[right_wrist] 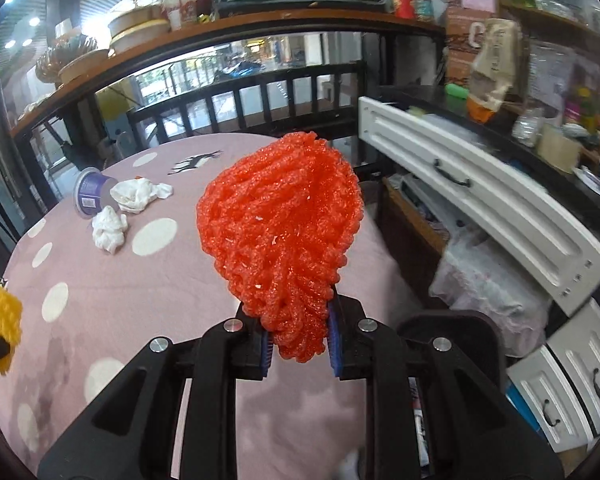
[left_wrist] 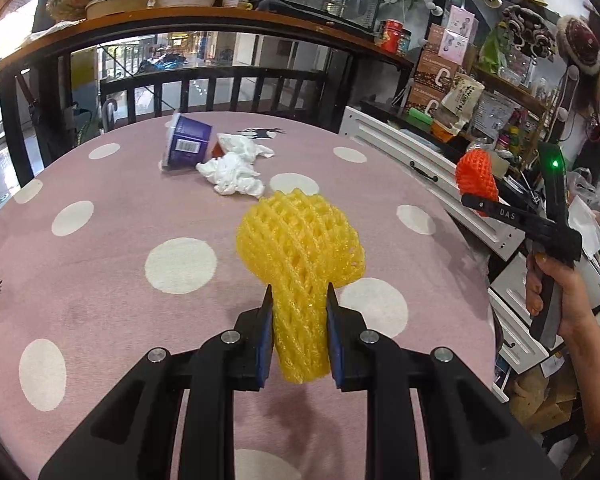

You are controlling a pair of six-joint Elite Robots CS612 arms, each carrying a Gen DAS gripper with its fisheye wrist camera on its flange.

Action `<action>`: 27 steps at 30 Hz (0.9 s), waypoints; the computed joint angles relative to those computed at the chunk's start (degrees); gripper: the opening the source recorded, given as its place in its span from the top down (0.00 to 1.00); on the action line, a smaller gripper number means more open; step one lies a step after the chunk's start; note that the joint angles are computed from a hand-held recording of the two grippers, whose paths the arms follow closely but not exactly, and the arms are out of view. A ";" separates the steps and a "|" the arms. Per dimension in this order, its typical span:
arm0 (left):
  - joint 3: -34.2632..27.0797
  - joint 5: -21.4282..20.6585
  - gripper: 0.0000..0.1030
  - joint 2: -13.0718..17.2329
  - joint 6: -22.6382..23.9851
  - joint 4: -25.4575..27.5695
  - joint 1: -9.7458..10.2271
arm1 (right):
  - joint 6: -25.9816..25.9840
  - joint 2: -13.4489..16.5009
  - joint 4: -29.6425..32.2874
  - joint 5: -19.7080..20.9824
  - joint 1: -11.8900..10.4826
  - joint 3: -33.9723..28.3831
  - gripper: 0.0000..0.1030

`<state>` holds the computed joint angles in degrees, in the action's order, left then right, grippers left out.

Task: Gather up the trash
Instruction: 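Grasp the orange foam mesh net with the right gripper, then drop the orange net into the bin with the right gripper while the left gripper carries the yellow net over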

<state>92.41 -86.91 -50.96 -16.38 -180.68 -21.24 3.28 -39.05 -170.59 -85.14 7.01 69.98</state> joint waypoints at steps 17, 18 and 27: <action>-7.31 -11.02 0.78 3.63 8.12 2.86 -5.92 | 7.92 0.31 7.47 -5.19 -6.42 10.91 0.78; -7.59 -11.00 0.78 3.81 8.69 3.27 -6.31 | 8.38 1.11 8.62 -5.24 -6.53 10.29 0.78; -10.02 -12.49 0.78 5.32 11.35 7.02 -8.33 | 11.32 5.09 13.98 -2.85 -7.46 7.13 0.75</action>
